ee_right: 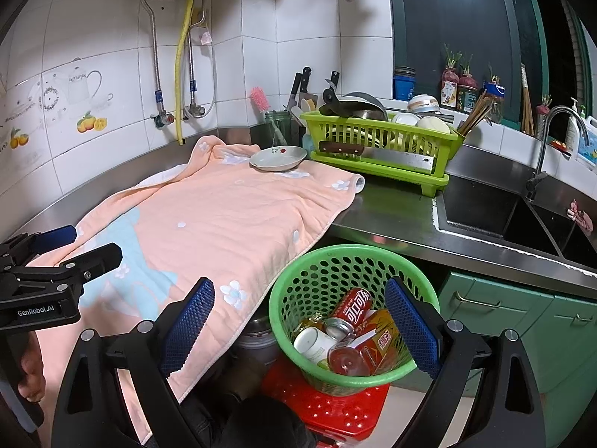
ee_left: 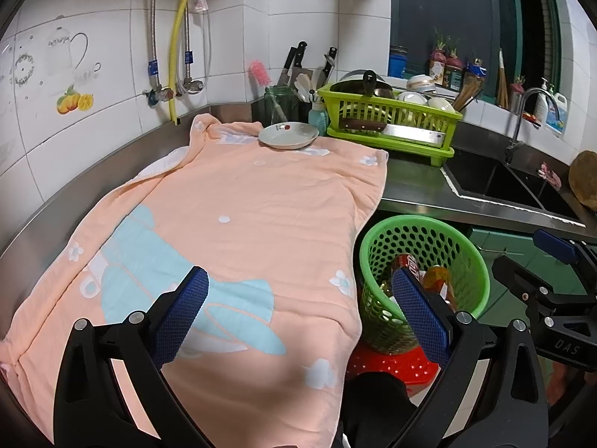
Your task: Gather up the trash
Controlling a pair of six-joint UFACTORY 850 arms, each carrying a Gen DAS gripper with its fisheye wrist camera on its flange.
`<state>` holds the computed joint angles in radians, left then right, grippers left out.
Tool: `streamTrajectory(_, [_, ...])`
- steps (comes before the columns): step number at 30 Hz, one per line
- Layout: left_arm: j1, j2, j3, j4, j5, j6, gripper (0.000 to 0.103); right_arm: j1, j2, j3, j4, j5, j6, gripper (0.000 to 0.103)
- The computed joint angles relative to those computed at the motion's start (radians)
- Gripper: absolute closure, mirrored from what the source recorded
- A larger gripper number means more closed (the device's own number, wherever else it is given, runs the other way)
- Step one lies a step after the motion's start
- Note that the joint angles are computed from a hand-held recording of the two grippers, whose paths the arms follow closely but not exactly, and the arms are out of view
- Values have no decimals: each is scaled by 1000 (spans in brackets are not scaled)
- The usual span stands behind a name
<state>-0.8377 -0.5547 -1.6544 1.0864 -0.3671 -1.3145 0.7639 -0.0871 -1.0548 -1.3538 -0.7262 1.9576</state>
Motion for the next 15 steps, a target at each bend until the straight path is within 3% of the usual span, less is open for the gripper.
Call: streamTrajectory(15, [4,-1,3,38,-2,-48,5,-1,-15,-12,1,-6,-2,14])
